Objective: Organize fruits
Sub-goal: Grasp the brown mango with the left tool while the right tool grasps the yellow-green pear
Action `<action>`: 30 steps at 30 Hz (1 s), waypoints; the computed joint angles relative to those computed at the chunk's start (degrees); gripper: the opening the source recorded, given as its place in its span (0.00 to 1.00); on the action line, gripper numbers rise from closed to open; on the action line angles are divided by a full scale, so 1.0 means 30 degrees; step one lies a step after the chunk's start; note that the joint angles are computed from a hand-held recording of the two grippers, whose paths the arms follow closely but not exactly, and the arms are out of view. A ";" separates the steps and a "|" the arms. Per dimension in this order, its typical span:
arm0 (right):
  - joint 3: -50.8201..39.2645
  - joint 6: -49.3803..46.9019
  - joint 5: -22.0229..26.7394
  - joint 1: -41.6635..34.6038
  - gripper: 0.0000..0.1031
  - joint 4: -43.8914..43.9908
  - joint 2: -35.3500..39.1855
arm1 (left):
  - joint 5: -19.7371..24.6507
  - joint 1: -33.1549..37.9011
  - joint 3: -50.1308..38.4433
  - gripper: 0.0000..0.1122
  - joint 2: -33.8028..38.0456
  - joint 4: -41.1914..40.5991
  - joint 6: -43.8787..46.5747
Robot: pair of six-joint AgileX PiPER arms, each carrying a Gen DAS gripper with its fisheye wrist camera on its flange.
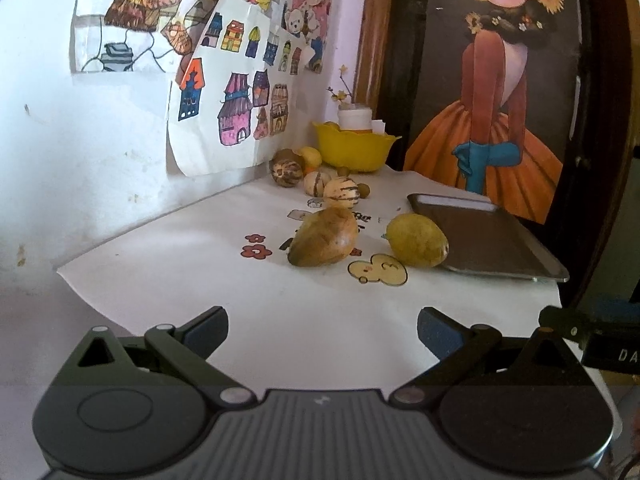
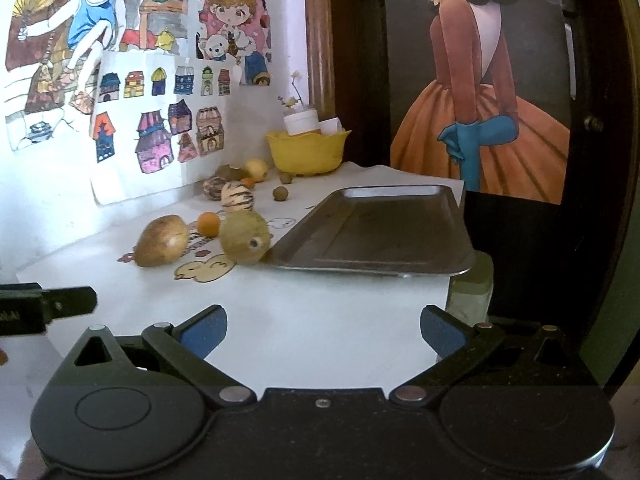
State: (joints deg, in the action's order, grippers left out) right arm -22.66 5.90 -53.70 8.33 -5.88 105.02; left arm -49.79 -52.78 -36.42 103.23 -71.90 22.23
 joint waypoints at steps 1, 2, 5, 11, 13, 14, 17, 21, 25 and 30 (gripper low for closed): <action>-0.0393 0.0082 0.0289 -0.0400 0.99 -0.0602 0.0143 | 0.0238 0.0289 -0.0053 0.91 -0.0022 0.0354 -0.0136; -0.0701 0.0133 0.0521 -0.0687 0.99 -0.1087 0.0215 | 0.0441 0.0555 -0.0150 0.91 -0.0010 0.0565 -0.0124; -0.1848 0.0362 0.1387 -0.1630 0.99 -0.2939 0.0442 | 0.1130 0.1438 -0.0689 0.91 0.0061 0.0885 0.0879; -0.4671 0.2872 0.3650 -0.3271 0.99 -0.9020 0.0732 | 0.2999 0.3416 -0.1813 0.91 0.0128 0.1968 0.2473; -0.5762 0.3397 0.4633 -0.3262 0.99 -1.0721 0.0833 | 0.4069 0.4249 -0.2145 0.91 0.0156 0.2809 0.2621; -0.6266 0.3493 0.5097 -0.3219 0.99 -1.1582 0.0872 | 0.4620 0.4657 -0.2364 0.91 0.0191 0.3088 0.2825; -0.8355 0.5352 0.6945 -0.2863 0.99 -1.5710 0.1173 | 0.5974 0.5793 -0.3079 0.91 0.0399 0.3881 0.3454; -1.1330 1.1684 0.6974 -0.2818 0.99 -2.3348 0.2090 | 0.7524 0.7055 -0.4055 0.91 0.0731 0.5210 0.3731; -1.4060 1.5098 0.7178 -0.2284 0.99 -2.7588 0.3101 | 0.9217 0.8323 -0.5168 0.91 0.1301 0.6919 0.3410; -1.6931 1.7241 0.7576 -0.1604 0.97 -3.0889 0.4421 | 1.0933 0.9530 -0.6404 0.88 0.2115 0.8851 0.2839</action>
